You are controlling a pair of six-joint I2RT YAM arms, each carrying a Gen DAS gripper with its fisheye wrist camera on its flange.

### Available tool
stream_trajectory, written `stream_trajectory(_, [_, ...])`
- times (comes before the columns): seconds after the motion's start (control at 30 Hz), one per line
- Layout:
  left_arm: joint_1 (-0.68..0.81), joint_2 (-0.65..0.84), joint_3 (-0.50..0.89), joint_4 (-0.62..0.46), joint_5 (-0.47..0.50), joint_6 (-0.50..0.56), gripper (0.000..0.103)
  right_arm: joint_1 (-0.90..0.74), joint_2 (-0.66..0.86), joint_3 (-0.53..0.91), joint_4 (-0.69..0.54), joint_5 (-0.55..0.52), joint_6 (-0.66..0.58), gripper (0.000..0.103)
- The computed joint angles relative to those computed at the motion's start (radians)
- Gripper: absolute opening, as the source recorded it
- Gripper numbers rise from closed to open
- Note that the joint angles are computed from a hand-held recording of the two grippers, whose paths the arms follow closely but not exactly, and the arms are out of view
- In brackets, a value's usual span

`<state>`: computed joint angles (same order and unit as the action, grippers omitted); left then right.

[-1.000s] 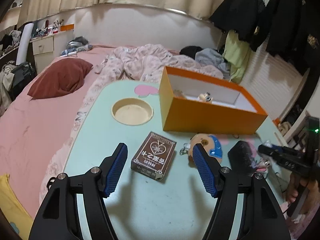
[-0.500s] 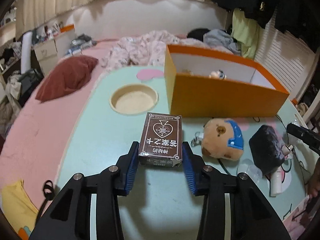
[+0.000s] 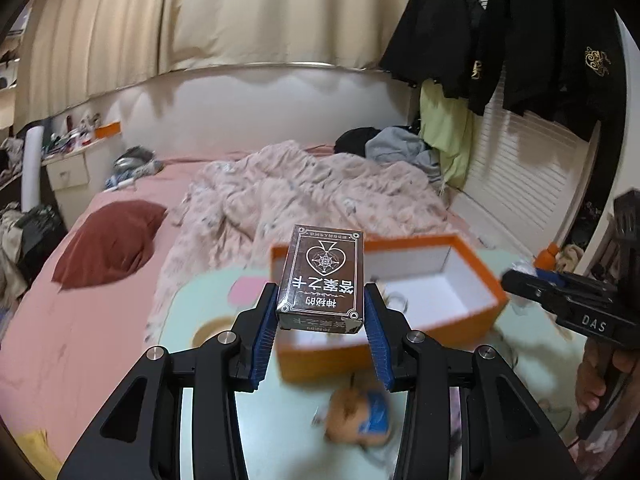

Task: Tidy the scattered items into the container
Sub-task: 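Grasp the brown card case with the left gripper while the right grasps the bubble-wrap bag, then drop the card case into the box with the left gripper while the right drops the bubble-wrap bag in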

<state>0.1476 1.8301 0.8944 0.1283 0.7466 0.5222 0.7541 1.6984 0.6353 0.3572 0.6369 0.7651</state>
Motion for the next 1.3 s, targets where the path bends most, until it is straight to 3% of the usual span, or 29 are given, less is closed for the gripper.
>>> stream_trajectory(0.13, [-0.072,0.087,0.141,-0.078,-0.009,-0.038,0.043,-0.148,0.039,0.065,0.075,-0.197,-0.104,0.031])
stream_trajectory(0.33, [-0.117,0.265,0.244,-0.040,0.035,-0.090,0.043,-0.226,0.209,0.202,0.045,-0.280,-0.097,0.031])
stream_trajectory(0.4, [-0.128,0.311,0.295,-0.101,0.003,-0.084,0.043,-0.230,0.247,0.234,0.015,-0.277,-0.094,0.031])
stream_trajectory(0.53, [-0.137,0.328,0.292,-0.071,-0.047,-0.087,0.043,-0.243,0.287,0.259,-0.008,-0.272,-0.089,0.031])
stream_trajectory(0.63, [-0.147,0.346,0.326,-0.108,-0.051,-0.095,0.043,-0.246,0.293,0.261,-0.012,-0.249,-0.081,0.032])
stream_trajectory(0.67, [-0.150,0.350,0.329,-0.109,-0.056,-0.101,0.043,-0.248,0.295,0.259,-0.010,-0.245,-0.076,0.033])
stream_trajectory(0.73, [-0.156,0.352,0.324,-0.090,-0.068,-0.122,0.044,-0.249,0.297,0.252,-0.003,-0.234,-0.060,0.047])
stream_trajectory(1.07, [-0.103,0.316,0.270,-0.028,-0.023,-0.139,0.044,-0.220,0.260,0.176,0.119,-0.183,-0.079,0.052])
stream_trajectory(1.3, [-0.003,0.227,0.199,-0.070,0.068,-0.084,0.044,-0.178,0.205,0.133,0.154,-0.117,-0.088,0.054])
